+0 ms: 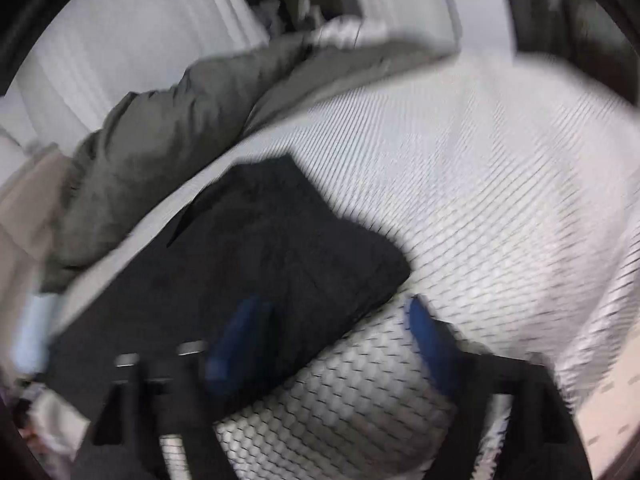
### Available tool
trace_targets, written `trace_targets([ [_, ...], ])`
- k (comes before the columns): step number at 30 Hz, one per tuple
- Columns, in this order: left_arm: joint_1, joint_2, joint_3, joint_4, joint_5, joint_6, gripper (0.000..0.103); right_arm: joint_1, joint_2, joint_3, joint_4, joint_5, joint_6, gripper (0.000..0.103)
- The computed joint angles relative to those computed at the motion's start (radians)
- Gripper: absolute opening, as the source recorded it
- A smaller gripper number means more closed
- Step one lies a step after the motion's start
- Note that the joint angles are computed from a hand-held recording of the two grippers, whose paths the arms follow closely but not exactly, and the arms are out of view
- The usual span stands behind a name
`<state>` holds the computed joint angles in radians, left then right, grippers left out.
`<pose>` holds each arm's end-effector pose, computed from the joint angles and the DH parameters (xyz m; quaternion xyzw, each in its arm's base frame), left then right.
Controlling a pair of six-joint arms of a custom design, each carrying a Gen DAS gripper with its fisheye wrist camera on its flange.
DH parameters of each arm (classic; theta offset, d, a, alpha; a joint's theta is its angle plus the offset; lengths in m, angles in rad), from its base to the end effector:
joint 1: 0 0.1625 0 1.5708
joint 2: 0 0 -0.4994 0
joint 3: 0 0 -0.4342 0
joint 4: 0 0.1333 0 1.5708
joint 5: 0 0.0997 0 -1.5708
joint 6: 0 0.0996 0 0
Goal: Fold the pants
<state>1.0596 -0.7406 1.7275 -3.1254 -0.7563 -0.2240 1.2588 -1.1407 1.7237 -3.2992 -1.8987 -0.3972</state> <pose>-0.1771 -0.7363 0.1332 0.0164 0.8883 -0.3766 0.2624 -0.1178 -0.6951 0.4293 -0.0531 -0.8322 0.4537 0.3143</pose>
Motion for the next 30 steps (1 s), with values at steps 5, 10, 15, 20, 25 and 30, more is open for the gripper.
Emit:
trace_targets([
  [5,-0.055,0.114,-0.105,0.011,-0.08,0.184,0.083,0.062,-0.015,0.085,-0.067,0.062,-0.144,0.088],
  [10,-0.071,0.255,-0.263,0.142,-0.163,0.278,0.083,0.148,0.08,0.062,0.017,0.087,-0.302,0.082],
  [15,-0.058,0.315,-0.299,0.171,-0.205,0.267,0.083,0.202,0.203,-0.025,0.159,0.05,-0.34,0.058],
  [20,-0.046,0.301,-0.245,0.111,-0.228,0.297,0.083,0.194,0.24,-0.011,0.104,-0.019,-0.475,0.055],
  [25,-0.008,0.251,-0.205,0.081,-0.214,0.297,0.083,0.105,0.155,0.064,-0.089,-0.042,-0.48,0.055],
  [30,0.015,0.219,-0.164,0.023,-0.158,0.273,0.083,0.007,0.06,0.067,-0.029,0.068,-0.428,0.043],
])
